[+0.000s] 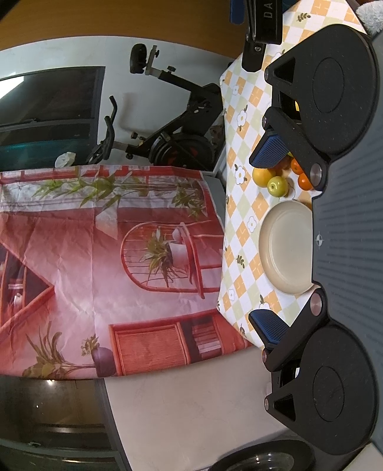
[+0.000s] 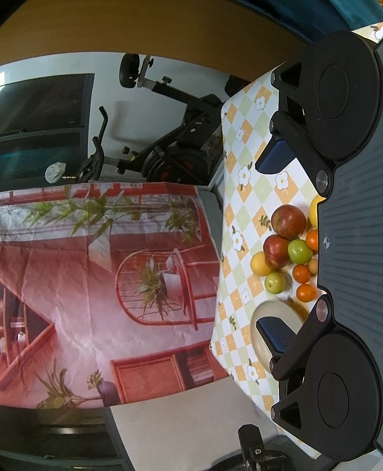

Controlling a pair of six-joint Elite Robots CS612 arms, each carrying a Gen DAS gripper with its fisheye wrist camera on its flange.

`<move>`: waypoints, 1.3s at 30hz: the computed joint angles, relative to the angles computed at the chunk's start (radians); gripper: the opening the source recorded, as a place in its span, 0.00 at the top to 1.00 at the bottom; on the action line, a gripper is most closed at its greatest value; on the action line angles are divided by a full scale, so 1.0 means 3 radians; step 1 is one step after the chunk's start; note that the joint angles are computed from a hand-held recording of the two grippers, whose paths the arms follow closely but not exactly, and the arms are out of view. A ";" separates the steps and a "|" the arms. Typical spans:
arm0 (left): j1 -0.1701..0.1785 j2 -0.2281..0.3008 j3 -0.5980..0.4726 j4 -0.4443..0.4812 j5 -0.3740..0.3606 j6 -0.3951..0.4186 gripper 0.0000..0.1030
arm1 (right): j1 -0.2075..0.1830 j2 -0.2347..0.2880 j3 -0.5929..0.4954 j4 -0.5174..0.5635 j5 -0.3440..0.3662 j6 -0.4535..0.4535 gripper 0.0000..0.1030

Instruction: Organize fruits

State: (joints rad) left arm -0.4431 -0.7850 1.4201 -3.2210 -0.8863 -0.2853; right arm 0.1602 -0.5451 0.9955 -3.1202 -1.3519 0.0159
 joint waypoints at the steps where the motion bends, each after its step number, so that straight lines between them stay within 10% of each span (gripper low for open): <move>1: 0.0002 -0.0005 0.0006 -0.0034 -0.0015 -0.0012 0.00 | -0.0008 -0.0007 0.0012 -0.0030 0.0035 -0.0006 0.00; 14: 0.0014 0.0126 -0.0112 -0.0152 -0.0091 0.0141 0.00 | -0.0086 0.0225 -0.0211 -0.0564 0.0064 -0.0190 0.00; 23: 0.0162 0.0336 -0.0326 0.0115 -0.0269 -0.0345 0.06 | -0.0153 0.0567 -0.0685 0.0120 0.0285 -0.0090 0.00; 39: 0.0261 0.0586 -0.0655 0.0454 -0.0622 -0.0137 0.07 | -0.0139 0.0833 -0.0893 0.0350 0.0423 -0.0317 0.00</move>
State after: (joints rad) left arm -0.3646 -0.6092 1.2237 -3.0848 -1.0729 -0.3265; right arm 0.1185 -0.2953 0.7275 -3.0153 -1.2249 -0.0793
